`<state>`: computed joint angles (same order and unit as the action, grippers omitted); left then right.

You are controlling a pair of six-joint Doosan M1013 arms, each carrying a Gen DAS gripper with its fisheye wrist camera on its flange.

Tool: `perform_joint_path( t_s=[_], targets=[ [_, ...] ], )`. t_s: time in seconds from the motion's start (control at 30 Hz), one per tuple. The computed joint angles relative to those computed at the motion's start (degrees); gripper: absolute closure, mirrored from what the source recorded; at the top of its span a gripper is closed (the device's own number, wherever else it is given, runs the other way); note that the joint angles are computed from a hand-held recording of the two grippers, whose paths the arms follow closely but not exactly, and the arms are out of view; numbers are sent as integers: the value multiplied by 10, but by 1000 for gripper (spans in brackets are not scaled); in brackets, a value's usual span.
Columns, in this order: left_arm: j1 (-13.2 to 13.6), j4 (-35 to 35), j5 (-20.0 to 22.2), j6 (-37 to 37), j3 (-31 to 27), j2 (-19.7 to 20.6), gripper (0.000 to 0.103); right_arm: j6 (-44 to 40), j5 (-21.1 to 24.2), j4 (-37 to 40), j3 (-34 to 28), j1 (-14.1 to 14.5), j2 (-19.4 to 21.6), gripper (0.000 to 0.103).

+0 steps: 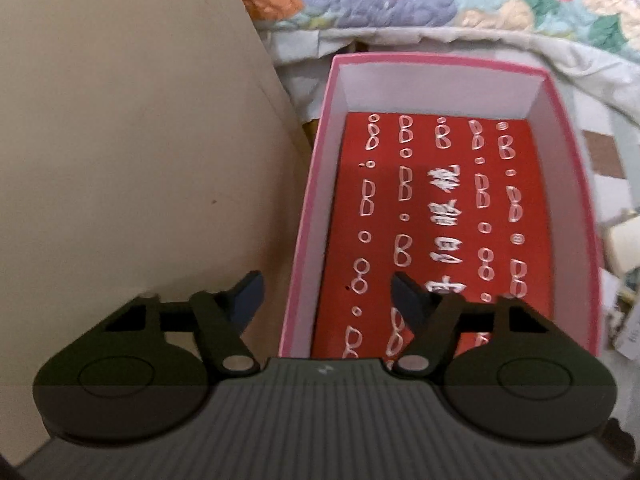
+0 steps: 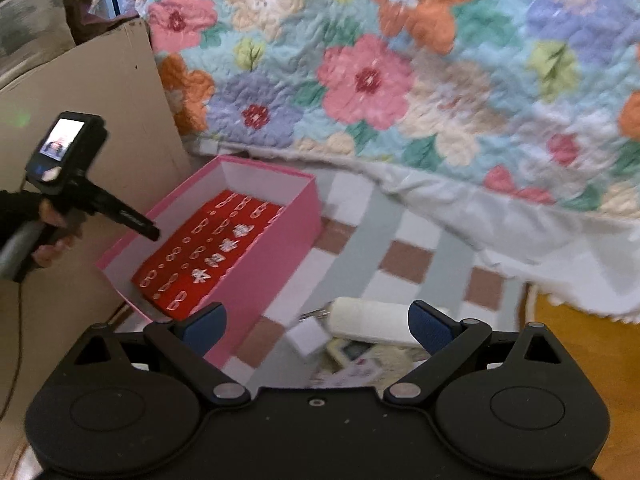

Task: Organize rigid objects
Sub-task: 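Move the left gripper onto the pink box wall and grip it, then move the right gripper over the pile toward a white plug charger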

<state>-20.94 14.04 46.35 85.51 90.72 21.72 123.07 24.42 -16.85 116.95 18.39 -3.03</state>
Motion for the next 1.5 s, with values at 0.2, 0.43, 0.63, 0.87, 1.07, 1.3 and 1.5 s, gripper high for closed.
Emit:
perform_joint_path(
  t_s=[0.2, 0.43, 0.63, 0.87, 1.07, 1.3, 1.5],
  targets=[
    [0, -9, 14, 10, -18, 29, 42, -136, -45, 172, -15, -5, 46, 4],
    [-10, 38, 9, -25, -18, 42, 57, -232, -61, 305, -37, -5, 98, 4],
    [-2, 69, -35, -60, 3, 33, 88, -311, -43, 413, -47, -11, 130, 30],
    [-9, 81, -40, -69, 15, 26, 91, -429, -25, 587, -44, -24, 147, 70],
    [-1, 7, -16, -29, 6, 24, 95, -371, -11, 524, -47, -25, 142, 74],
    [-9, -43, -16, -19, 33, 2, 95, -288, 26, 456, -44, -28, 125, 74],
    [-13, 18, -41, -66, 43, 5, 91, -403, 71, 604, -48, -53, 136, 74]
  ],
)
